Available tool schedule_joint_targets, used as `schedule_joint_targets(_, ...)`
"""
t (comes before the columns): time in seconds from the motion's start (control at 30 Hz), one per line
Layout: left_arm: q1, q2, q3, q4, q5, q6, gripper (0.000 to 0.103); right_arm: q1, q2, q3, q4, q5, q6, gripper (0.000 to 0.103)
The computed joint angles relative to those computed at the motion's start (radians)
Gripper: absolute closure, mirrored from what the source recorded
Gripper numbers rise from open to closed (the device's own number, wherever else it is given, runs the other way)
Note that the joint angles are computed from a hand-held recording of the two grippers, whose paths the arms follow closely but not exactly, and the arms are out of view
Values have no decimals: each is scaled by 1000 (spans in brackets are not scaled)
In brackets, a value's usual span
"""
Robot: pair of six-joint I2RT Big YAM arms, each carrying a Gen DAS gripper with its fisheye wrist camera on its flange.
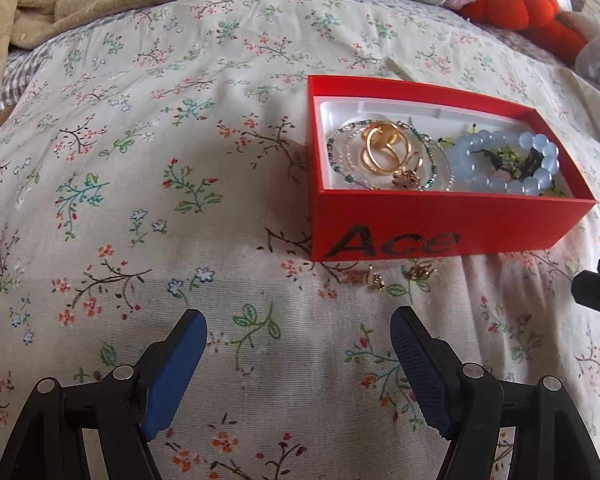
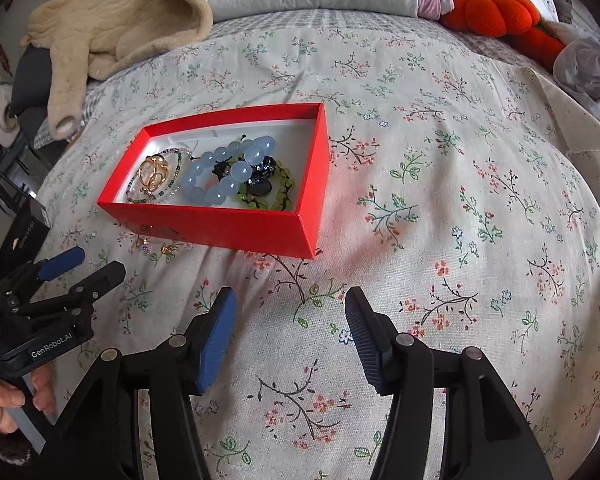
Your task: Organize jewelry
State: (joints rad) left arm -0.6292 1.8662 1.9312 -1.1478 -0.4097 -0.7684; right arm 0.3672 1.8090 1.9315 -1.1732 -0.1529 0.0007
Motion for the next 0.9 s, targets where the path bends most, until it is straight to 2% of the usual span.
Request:
schedule_joint_targets(0.13, -6, 12, 5, 15, 15, 26, 24, 2, -3, -13, 7, 18, -11, 44)
schedule_joint_targets(0.2, -4, 19, 11, 16, 54, 38, 24, 1, -8, -23, 16, 27, -18, 44)
schedule_joint_targets(0.27, -2, 13, -4, 49, 76, 40, 25, -1, -12, -31, 23, 32, -20, 44)
schedule_joint_targets(0.3, -2, 11, -9, 61, 80, 42, 29, -3, -12, -32, 24, 31, -18, 44)
schedule_joint_targets(0.43, -2, 11, -21, 98, 90, 62, 55, -10, -8, -33, 17, 25, -15, 44)
schedule_joint_targets(0.5, 0, 13, -23, 113, 97, 80, 63, -12, -5, -31, 12, 27, -19, 44)
schedule_joint_targets(0.7, 6, 28, -3, 122, 114, 93, 76, -15, 1, -25, 10, 20, -25, 44)
schedule_joint_targets(0.9, 7, 54, 37, 103, 110, 98, 81, -15, 6, -19, 3, 20, -32, 44)
